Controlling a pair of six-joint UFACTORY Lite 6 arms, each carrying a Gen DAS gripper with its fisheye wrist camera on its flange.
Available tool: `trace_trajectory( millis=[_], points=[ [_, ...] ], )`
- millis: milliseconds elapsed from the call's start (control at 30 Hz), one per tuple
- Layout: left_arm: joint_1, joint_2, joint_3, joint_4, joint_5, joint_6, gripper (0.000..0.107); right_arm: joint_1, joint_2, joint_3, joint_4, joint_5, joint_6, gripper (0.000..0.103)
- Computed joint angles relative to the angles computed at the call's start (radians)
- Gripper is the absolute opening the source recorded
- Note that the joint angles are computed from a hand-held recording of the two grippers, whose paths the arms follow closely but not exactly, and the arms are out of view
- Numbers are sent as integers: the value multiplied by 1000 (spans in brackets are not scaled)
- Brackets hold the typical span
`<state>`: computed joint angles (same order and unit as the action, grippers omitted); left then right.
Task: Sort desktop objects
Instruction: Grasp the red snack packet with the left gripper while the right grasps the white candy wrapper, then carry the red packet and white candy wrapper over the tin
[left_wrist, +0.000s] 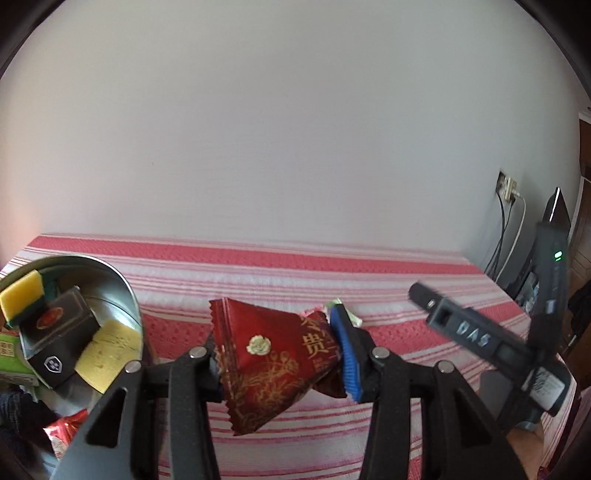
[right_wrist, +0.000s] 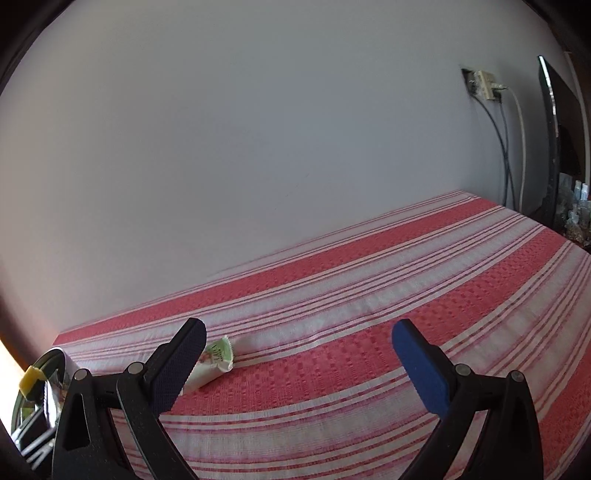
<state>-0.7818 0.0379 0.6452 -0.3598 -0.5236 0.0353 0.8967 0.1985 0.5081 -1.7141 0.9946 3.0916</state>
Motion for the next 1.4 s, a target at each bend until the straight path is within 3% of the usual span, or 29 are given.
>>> trace_trajectory(
  millis=[133,200,300,500,633,667,733,800,967,1033,1067,1200,1400],
  points=[
    [37,-69,-51,-28,-50,11,45,-160,101,130,-219,-229,-40,102],
    [59,-80,-60,-18,-56,-1,45,-217,178,241,-243,-331,-139,102],
    [86,-89,-59,-9,-46,-7,45,-253,299,415,-183,-436,-333,102],
    [127,-75,-33,27,-5,-43,45,-284,521,716,161,-573,-853,98],
    [131,-63,-25,21,-6,-29,45,-267,526,739,181,-555,-902,90],
    [129,-60,-24,19,-6,-26,45,-263,520,733,183,-543,-902,80],
    [145,-53,-19,40,0,-37,45,-254,502,709,167,-529,-888,73],
    [140,-37,-11,18,-8,-20,45,-249,484,687,154,-514,-876,59],
    [114,-29,-8,-36,-16,23,45,-256,394,551,-13,-530,-667,50],
    [96,-27,-11,-58,-26,40,45,-253,342,474,-109,-527,-537,24],
    [91,-24,-10,-62,-29,45,45,-246,320,444,-106,-512,-517,21],
    [78,-5,-2,-80,-39,74,46,-196,248,354,-69,-433,-472,20],
    [58,12,-9,-119,-79,89,46,-167,112,192,-169,-384,-291,20]
  ],
)
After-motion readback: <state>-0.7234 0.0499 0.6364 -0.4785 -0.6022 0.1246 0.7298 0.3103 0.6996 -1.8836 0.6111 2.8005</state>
